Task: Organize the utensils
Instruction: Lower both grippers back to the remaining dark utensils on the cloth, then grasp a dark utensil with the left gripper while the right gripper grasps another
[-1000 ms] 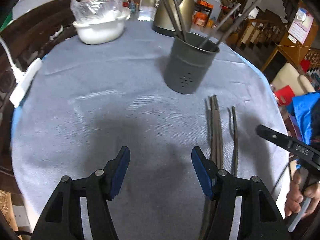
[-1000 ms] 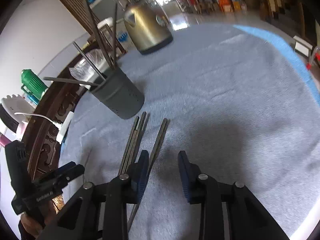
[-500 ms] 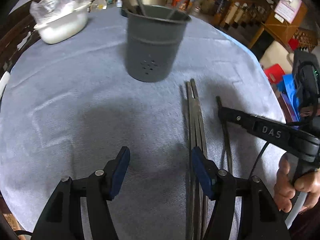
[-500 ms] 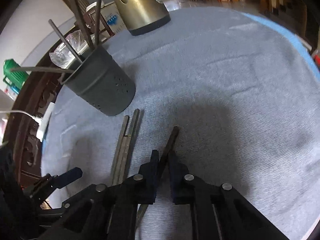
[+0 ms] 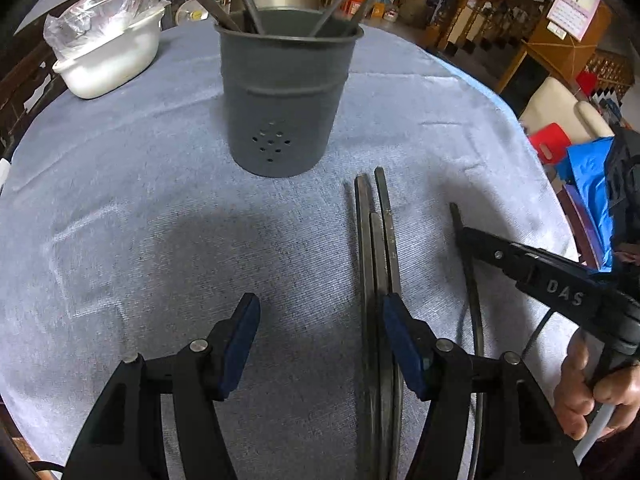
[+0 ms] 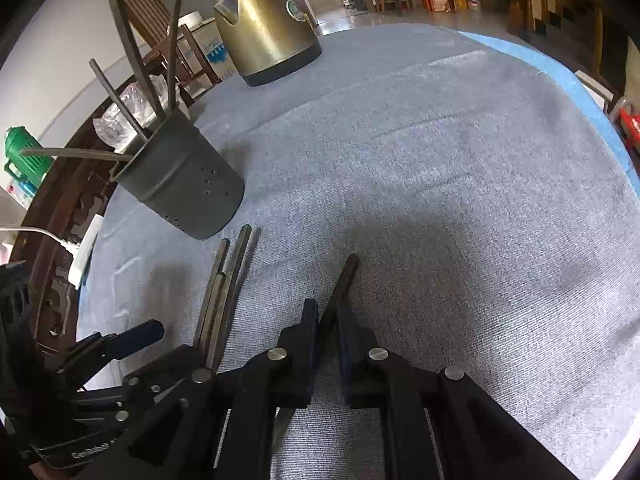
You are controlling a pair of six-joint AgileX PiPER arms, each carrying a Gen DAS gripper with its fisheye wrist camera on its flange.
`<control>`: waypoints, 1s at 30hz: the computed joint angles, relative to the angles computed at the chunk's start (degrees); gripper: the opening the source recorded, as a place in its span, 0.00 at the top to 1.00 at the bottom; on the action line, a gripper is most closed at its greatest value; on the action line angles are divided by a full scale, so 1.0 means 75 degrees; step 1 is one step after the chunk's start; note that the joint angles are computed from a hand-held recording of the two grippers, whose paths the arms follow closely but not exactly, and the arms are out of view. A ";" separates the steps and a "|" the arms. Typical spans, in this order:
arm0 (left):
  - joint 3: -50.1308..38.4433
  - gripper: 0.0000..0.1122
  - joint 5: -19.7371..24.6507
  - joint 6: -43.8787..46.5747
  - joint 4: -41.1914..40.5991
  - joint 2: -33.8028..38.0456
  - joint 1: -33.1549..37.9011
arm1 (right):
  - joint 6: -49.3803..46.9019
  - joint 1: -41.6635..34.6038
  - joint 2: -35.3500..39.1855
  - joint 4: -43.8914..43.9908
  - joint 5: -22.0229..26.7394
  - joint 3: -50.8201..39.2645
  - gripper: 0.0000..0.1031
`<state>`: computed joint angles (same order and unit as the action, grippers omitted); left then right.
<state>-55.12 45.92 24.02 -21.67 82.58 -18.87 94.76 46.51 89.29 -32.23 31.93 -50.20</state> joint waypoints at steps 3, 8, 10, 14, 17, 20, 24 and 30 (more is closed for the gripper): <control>0.0021 0.42 -0.0035 0.0016 -0.0031 0.0021 0.0067 | 0.0118 0.0039 -0.0112 -0.0042 -0.0063 0.0128 0.90; 0.0080 0.55 -0.0374 -0.0423 0.0790 0.0003 0.0000 | 0.0045 0.0074 -0.0232 0.0043 -0.0046 0.0212 0.90; 0.0063 0.55 -0.0212 -0.0137 0.0631 0.0014 0.0328 | -0.0005 0.0032 -0.0220 0.0101 -0.0120 0.0231 0.90; -0.0139 0.55 0.0214 0.0559 0.0093 0.0198 0.1079 | -0.0740 -0.0111 -0.0115 0.0638 0.0027 0.0005 0.90; -0.0472 0.55 0.0571 0.0773 -0.0139 0.0363 0.1444 | -0.1761 -0.0390 0.0006 0.1509 0.0235 -0.0306 0.88; -0.0970 0.55 0.0836 0.0826 -0.0216 0.0670 0.1528 | -0.2814 -0.0747 0.0114 0.2433 0.0431 -0.0618 0.88; -0.1588 0.55 0.1047 0.0361 0.0097 0.1173 0.1268 | -0.3455 -0.1179 0.0303 0.3104 0.0859 -0.1034 0.88; -0.2340 0.57 0.1227 -0.0297 0.0234 0.1952 0.1002 | -0.3889 -0.1275 0.1011 0.3182 0.1311 -0.1862 0.89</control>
<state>-72.67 55.13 21.80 -19.92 97.23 -11.35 65.59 36.95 96.88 -8.36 41.75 -64.17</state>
